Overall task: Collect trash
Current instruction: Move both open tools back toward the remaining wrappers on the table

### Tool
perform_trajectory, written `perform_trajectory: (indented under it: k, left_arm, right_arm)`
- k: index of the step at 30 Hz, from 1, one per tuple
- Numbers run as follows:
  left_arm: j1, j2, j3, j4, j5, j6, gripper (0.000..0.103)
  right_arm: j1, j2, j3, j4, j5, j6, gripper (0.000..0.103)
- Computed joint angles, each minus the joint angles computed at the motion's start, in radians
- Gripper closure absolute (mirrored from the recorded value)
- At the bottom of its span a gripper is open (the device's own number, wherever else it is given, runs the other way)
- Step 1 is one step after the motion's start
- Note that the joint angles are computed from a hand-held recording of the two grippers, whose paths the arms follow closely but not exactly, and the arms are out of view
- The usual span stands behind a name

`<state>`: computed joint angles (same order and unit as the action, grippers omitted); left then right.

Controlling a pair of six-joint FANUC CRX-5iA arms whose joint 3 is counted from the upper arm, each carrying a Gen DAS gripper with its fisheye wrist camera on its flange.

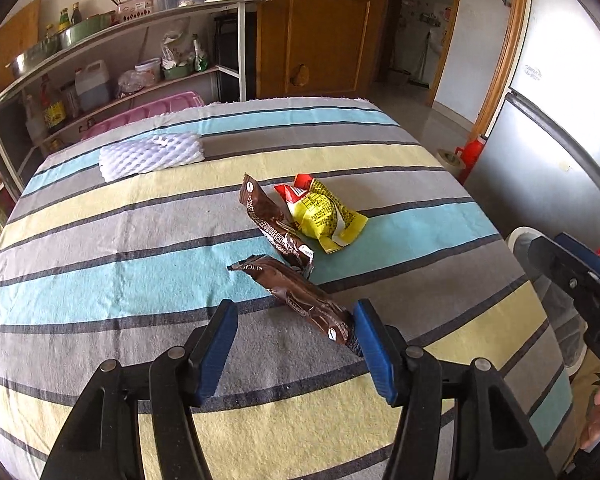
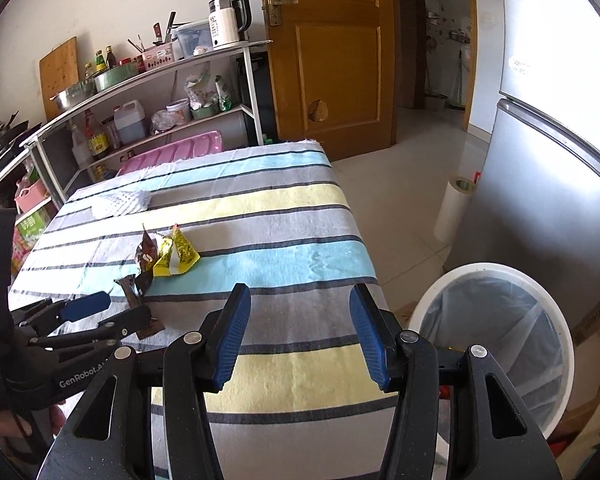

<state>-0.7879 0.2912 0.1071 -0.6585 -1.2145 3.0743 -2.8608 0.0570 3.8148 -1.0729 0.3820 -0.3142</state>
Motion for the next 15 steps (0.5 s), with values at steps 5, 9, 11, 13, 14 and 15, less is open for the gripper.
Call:
perform_trajectory:
  k: [5, 9, 11, 13, 14, 15]
  left_arm:
    - [0.002, 0.0, -0.001, 0.0, -0.012, -0.001, 0.043]
    - [-0.002, -0.011, -0.015, -0.013, -0.04, 0.013, 0.043]
    - [-0.005, -0.028, -0.034, -0.02, -0.033, 0.023, 0.043]
    - [-0.004, -0.038, -0.048, -0.02, -0.033, 0.012, 0.043]
    - [0.0, -0.045, -0.059, -0.016, -0.031, 0.008, 0.043]
    - [0.004, -0.052, -0.07, -0.01, -0.026, 0.009, 0.043]
  right_arm:
    - [0.012, -0.014, -0.018, 0.032, 0.009, -0.013, 0.05]
    - [0.028, -0.026, -0.033, 0.053, 0.012, -0.021, 0.05]
    - [0.035, -0.034, -0.044, 0.069, 0.014, -0.032, 0.05]
    - [0.041, -0.042, -0.054, 0.081, 0.021, -0.042, 0.05]
    - [0.042, -0.048, -0.062, 0.094, 0.028, -0.053, 0.05]
    - [0.044, -0.054, -0.07, 0.104, 0.034, -0.063, 0.05]
